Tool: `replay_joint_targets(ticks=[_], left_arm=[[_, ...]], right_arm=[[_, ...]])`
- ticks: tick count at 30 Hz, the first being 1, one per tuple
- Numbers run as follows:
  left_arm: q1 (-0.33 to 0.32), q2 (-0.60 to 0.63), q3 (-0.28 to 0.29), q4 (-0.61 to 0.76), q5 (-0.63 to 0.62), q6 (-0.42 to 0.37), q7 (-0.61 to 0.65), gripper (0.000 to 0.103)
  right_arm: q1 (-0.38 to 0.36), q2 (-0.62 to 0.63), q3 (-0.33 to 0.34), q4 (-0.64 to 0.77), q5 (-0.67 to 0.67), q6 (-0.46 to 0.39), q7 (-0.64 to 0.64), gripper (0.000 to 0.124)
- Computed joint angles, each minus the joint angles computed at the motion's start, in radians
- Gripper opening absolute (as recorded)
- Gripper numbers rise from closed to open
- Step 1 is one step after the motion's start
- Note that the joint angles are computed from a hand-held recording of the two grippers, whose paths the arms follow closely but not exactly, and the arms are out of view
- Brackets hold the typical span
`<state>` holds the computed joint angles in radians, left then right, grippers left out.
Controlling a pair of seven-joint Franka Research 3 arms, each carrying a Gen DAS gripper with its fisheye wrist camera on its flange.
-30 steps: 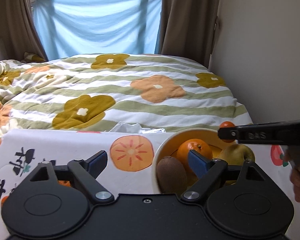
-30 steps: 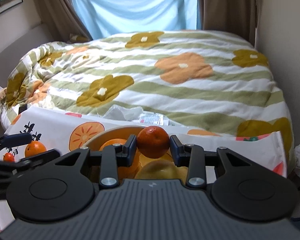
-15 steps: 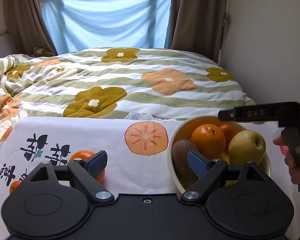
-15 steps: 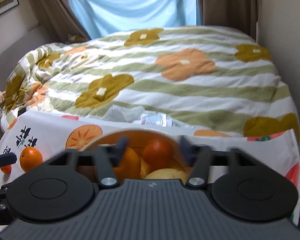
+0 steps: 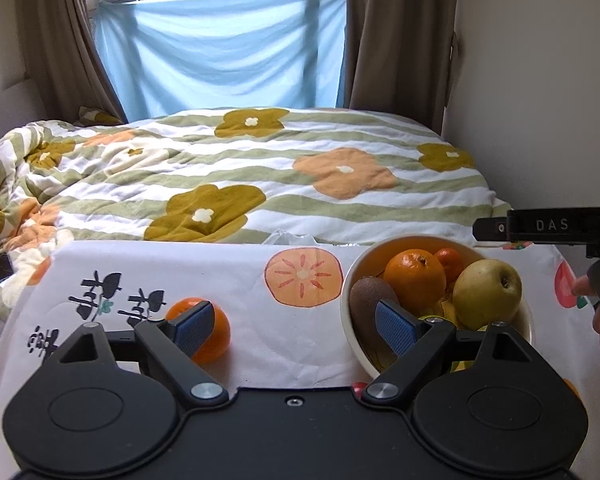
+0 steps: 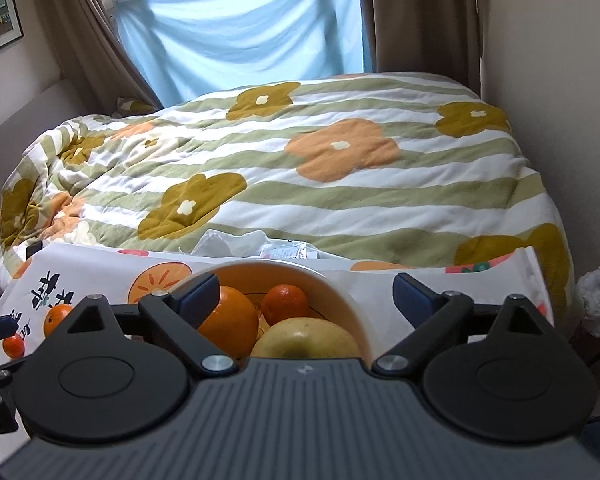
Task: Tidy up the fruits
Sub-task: 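Move both tools back toward the tangerine and red tomato on the cloth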
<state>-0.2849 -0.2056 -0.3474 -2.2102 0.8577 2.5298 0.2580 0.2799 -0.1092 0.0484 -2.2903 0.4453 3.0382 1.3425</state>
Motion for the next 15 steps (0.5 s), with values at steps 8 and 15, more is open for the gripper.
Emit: replay_joint_targets(ticks=[8,15], left_arm=[[-0.007,-0.143,-0.041,-0.061,0.003,-0.121,-0.054,0.091],[-0.017,-0.331,-0.058,-0.152,-0.066,-0.211,-0.048,0.092]], right_arm=[[-0.029,-0.128,0.032,-0.072,-0.085,-0.028,0.081,0.103],[-0.049,-0.269,0.086,-0.142,-0.161,-0.064,0.182,0.103]])
